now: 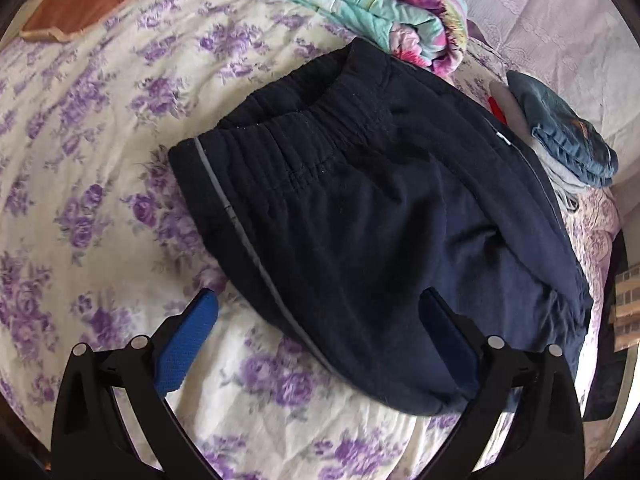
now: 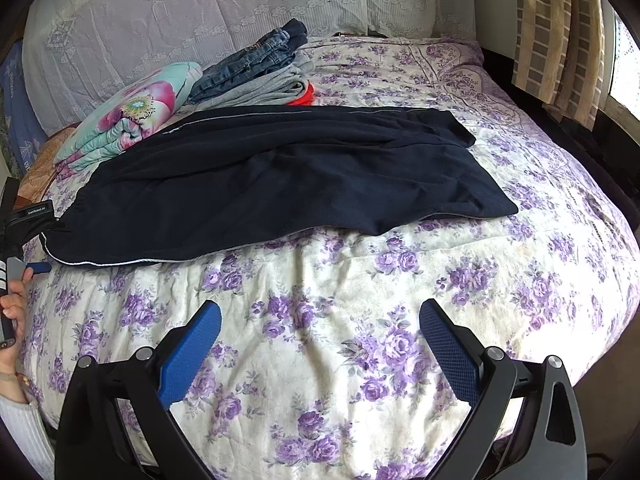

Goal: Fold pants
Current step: 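Grasp the waistband of the navy pants with the left gripper while the right gripper approaches the leg hems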

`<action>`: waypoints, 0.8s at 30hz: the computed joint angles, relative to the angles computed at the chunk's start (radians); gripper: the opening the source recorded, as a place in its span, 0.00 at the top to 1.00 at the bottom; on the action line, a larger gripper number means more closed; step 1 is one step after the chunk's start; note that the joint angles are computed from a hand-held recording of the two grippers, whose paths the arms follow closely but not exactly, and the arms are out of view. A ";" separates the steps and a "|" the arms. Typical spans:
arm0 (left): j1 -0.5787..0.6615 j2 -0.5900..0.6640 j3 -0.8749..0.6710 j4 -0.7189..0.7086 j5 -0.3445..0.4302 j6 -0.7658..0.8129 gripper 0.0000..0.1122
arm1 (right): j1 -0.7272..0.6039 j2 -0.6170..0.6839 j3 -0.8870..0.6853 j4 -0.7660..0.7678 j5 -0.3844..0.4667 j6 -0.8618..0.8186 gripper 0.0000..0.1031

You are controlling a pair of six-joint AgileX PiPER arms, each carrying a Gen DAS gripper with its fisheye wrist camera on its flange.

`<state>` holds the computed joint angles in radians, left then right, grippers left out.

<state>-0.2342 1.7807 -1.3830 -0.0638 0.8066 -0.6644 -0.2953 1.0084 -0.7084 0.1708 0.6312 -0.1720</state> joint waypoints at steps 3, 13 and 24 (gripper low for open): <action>0.028 0.052 -0.035 -0.050 0.007 0.060 0.85 | -0.084 -0.002 -0.007 0.040 0.013 -0.072 0.03; -0.121 -0.213 0.273 0.179 -0.163 -0.188 0.92 | -0.495 0.318 -0.255 0.335 0.166 -0.425 0.03; -0.085 -0.158 0.233 0.161 -0.143 -0.140 0.92 | -0.445 0.886 -0.743 0.453 0.354 -0.224 0.03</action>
